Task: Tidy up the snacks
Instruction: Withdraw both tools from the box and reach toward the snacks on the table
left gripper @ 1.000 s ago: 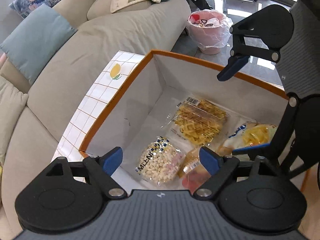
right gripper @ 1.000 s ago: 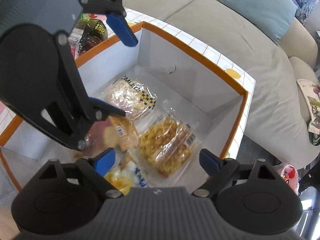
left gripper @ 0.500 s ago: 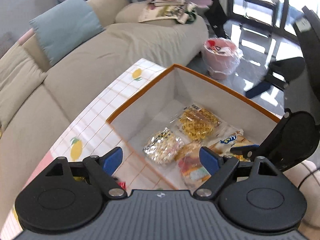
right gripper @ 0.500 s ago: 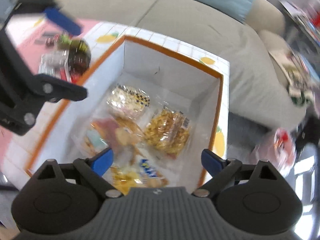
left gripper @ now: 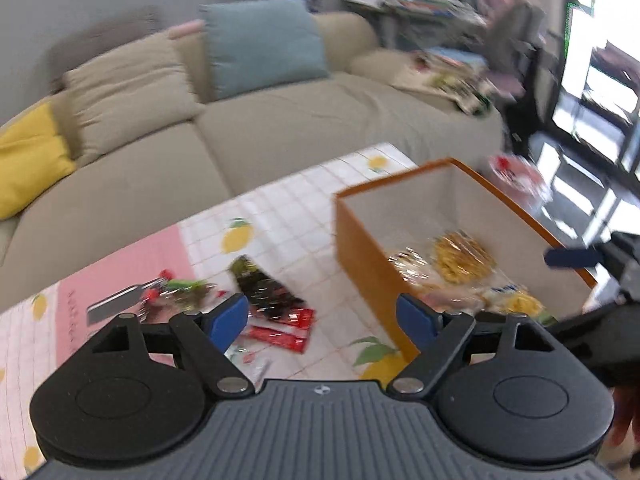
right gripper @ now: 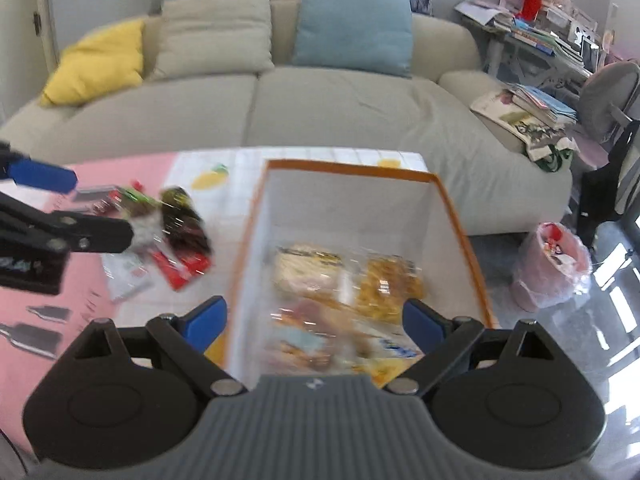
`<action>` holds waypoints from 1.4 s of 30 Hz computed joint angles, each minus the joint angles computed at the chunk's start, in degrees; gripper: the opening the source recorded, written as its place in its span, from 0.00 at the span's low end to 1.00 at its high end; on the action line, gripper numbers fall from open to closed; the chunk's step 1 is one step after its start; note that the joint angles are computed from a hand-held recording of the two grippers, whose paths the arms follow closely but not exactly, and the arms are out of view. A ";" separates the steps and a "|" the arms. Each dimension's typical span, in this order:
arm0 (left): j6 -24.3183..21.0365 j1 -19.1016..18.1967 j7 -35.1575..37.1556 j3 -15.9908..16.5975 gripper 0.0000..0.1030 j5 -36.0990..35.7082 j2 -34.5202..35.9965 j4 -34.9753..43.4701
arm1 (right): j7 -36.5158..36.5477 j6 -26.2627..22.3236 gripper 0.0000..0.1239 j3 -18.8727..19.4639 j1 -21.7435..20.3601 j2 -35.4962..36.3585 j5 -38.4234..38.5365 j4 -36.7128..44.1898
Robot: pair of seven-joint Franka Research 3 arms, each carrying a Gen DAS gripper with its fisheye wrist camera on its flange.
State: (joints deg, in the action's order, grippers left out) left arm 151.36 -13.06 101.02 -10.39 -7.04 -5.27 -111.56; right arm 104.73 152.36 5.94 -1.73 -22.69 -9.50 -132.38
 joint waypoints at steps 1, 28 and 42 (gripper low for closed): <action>1.82 0.46 -1.61 0.13 0.92 0.63 -0.91 -1.83 | 0.81 1.27 0.74 0.47 0.36 -0.28 0.31 -0.71; 9.35 6.38 -2.76 6.56 0.77 -15.03 1.91 -10.39 | 19.99 3.66 0.68 2.50 10.08 18.11 -14.85 10.90; 4.71 12.37 15.62 -1.01 0.82 -14.26 15.17 4.04 | 5.83 3.79 0.60 -4.67 14.25 32.83 3.33 24.56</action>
